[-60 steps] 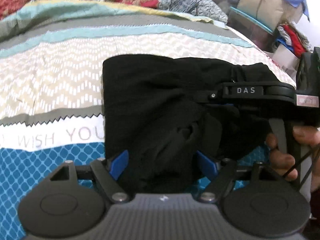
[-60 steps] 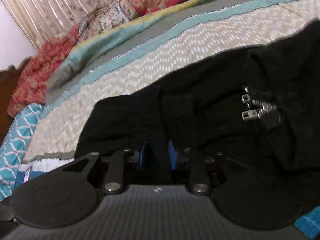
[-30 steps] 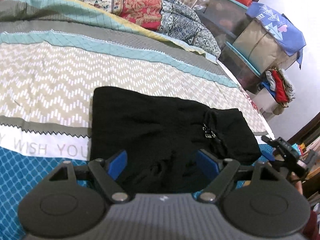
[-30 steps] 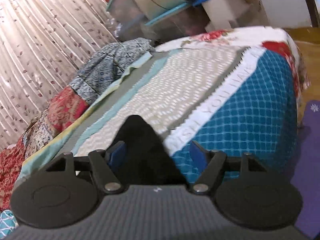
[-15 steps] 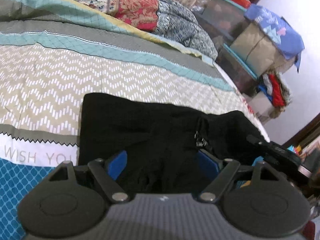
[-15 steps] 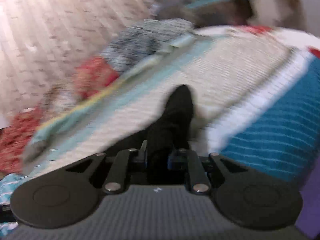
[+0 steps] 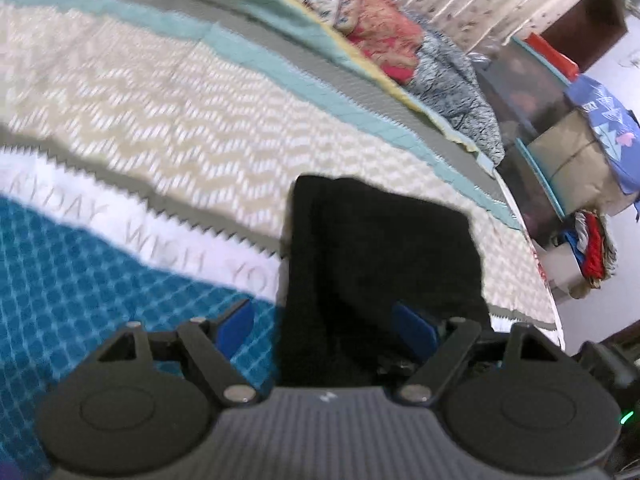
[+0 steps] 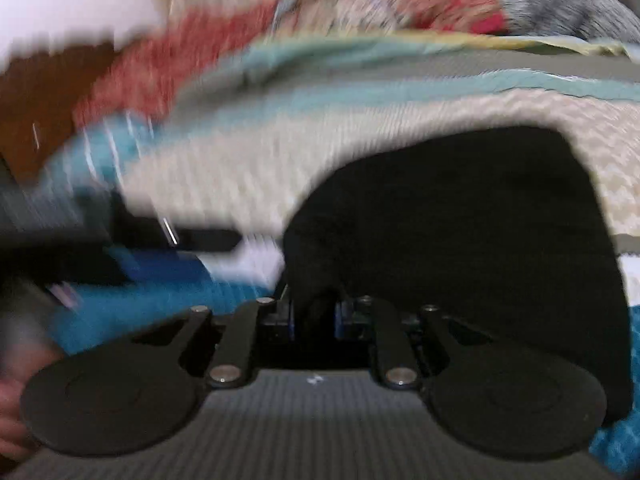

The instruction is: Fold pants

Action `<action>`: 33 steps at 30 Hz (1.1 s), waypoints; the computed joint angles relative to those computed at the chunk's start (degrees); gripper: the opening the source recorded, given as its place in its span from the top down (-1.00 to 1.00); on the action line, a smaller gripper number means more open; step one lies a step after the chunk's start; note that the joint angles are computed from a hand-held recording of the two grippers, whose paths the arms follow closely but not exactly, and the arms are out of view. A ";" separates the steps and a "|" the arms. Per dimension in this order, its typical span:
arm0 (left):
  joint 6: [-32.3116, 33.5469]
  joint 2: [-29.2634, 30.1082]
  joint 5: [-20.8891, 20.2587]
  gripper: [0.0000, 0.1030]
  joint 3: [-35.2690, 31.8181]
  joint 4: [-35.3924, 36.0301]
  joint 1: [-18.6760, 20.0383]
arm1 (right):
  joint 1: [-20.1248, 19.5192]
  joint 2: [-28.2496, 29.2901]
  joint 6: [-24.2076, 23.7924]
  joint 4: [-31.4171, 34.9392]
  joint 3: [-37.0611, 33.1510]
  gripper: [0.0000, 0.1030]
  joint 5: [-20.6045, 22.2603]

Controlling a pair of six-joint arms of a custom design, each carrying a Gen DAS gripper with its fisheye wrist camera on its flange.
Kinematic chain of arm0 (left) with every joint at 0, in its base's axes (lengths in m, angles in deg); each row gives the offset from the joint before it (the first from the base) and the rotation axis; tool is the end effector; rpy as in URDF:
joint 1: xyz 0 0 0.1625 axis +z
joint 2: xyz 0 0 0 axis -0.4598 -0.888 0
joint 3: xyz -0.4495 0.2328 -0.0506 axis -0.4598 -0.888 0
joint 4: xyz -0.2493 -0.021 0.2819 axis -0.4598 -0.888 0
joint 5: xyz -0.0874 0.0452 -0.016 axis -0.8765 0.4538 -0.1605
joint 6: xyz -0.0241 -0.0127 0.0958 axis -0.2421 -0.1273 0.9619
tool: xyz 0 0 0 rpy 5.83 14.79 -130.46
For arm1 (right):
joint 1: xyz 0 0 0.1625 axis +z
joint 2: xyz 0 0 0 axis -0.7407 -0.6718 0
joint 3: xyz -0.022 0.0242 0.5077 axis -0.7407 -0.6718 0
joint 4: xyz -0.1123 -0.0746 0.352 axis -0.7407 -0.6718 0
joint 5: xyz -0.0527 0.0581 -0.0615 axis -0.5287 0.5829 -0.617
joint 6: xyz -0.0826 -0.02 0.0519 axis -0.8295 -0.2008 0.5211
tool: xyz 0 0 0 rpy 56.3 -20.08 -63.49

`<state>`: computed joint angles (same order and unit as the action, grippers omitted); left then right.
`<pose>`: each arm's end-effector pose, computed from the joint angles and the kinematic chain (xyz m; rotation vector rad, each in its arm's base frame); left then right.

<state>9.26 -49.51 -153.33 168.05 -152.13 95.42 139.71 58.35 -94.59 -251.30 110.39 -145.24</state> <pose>-0.0954 -0.6563 0.1469 0.3408 2.9130 -0.6985 0.1309 -0.6331 0.0527 0.5249 -2.5314 0.9618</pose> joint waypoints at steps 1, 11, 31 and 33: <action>-0.02 0.04 -0.17 -0.55 0.07 0.15 0.23 | 0.15 0.76 -1.95 -1.47 -0.12 0.53 -0.41; 2.63 2.19 -2.10 -0.63 -3.63 2.44 -0.26 | -3.49 -7.20 -6.03 -5.90 11.31 -0.36 12.83; 4.29 4.42 3.21 0.11 -6.43 5.80 0.05 | -1.82 -4.49 -1.79 8.09 3.98 0.19 10.25; 4.71 4.03 2.88 -0.02 -5.66 4.59 -0.17 | -2.46 -6.56 -2.33 10.06 5.87 0.14 13.38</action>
